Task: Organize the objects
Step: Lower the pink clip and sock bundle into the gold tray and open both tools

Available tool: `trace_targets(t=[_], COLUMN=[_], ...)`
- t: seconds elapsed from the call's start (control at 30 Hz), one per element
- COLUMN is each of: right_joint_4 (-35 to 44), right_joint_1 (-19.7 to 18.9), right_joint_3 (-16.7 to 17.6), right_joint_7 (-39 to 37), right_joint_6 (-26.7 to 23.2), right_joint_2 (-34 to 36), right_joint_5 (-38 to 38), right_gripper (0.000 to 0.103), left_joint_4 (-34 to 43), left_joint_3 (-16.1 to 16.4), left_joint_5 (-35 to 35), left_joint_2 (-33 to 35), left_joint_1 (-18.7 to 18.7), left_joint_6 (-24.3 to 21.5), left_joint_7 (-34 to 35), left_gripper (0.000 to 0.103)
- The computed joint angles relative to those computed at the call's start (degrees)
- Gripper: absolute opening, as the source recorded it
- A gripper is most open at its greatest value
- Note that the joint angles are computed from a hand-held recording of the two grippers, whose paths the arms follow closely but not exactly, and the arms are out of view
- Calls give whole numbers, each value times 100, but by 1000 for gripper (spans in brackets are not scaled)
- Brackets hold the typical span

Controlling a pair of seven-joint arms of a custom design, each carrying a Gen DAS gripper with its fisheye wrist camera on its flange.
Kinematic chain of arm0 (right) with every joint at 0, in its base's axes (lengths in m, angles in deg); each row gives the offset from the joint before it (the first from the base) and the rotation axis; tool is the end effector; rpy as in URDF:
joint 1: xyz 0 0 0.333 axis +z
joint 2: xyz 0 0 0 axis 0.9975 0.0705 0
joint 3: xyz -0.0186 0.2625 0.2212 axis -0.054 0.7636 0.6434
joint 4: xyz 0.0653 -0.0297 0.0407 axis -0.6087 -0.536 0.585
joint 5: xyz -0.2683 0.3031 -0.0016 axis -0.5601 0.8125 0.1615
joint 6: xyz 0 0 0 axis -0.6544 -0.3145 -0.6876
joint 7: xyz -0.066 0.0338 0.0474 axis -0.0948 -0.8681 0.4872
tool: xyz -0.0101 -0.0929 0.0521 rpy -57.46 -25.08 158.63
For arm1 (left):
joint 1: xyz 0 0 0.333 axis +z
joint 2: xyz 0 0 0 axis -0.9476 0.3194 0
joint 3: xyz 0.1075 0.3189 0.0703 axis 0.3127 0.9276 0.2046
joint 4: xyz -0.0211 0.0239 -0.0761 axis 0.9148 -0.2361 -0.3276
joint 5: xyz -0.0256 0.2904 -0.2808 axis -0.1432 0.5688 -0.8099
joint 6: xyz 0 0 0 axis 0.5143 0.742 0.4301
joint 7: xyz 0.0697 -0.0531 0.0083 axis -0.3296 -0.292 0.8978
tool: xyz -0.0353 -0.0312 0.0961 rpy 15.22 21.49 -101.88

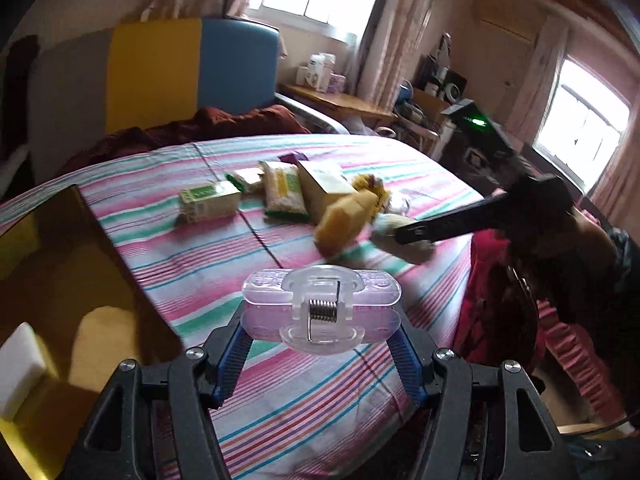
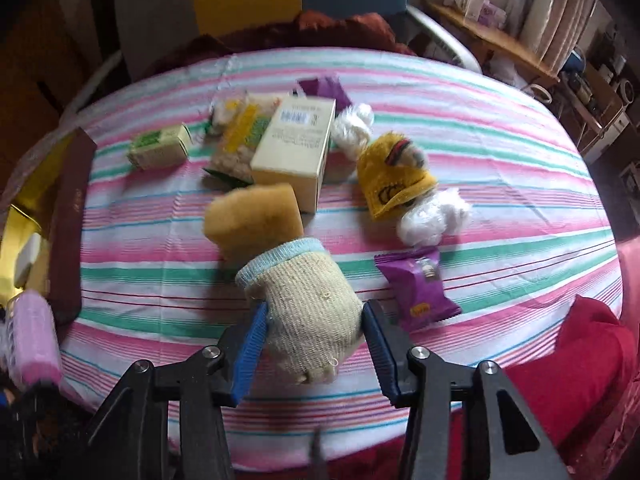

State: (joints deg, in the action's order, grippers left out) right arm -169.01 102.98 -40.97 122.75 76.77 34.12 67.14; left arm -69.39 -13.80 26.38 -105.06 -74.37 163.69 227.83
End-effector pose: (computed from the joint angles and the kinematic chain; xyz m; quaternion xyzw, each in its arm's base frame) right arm 0.4524 0.2208 0.5408 -0.6386 0.7418 -0.1496 0.1395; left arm 0.4341 0.0070 0.5234 -0.4204 0.8012 -0.4216 0.0603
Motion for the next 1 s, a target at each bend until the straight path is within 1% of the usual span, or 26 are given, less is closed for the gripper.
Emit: trace_targets(t=[0.1,0.13,0.27,0.33,0.47,0.6,0.67,0.73,0.83,0.9,0.93,0.97,1.0], right_joint_4=[52,159,533,801,1523,2431,3018,3640,4433,4702,4828,4827,4835], right_joint_1=[65,79,290,451,738,979,1090,1246,1475,1609,1653,1662,1700], right_joint_3=[36,67,33,26,52,149,190,177,59,-26,-40,-57,-86], right_joint_7=[-93,-100,-619,-992,-1763,-2202,-2391,-2448,-2358,-2273,-2270,-2267,-2216], right_joint_6=[288,350,1007,1287,1453,1305,1133,945,728,762,855,921,1010], right_joint_2=[-137,-66,288,577,1289,2145,2655,3164,3754,3951,4048,4052,4061], right_joint_5=[11,9,298,569,1173,1469,1579,1485,1291,1144,1113,1115,1082], right_gripper=[49,49,49,49,49,49,49,49,50,55,60,75,86], left_joint_4=[-5,-9,-38,-47,7,47,51,4,-4,-44,-79,-104,-147], left_joint_3=[71,94,209,260,415,544,562,593,644,632,608,611,631], left_joint_5=[-15,-16,24,88,249,449,627,789,979,1108,1161,1215,1213], left_joint_2=[-66,-91,-199,-218,-111,43,141,201,313,368,372,381,380], left_joint_1=[97,132,314,434,693,929,1068,1191,1311,1375,1390,1408,1406], left_joint_6=[40,71,303,511,881,1208,1374,1563,1691,1815,1906,1978,2070], left_joint_7=[-96,-124,-267,-395,-758,-1051,-1228,-1379,-1572,-1690,-1750,-1799,-1830], left_gripper=[65,65,65,65,65,65,65,65,65,65,69,79,83])
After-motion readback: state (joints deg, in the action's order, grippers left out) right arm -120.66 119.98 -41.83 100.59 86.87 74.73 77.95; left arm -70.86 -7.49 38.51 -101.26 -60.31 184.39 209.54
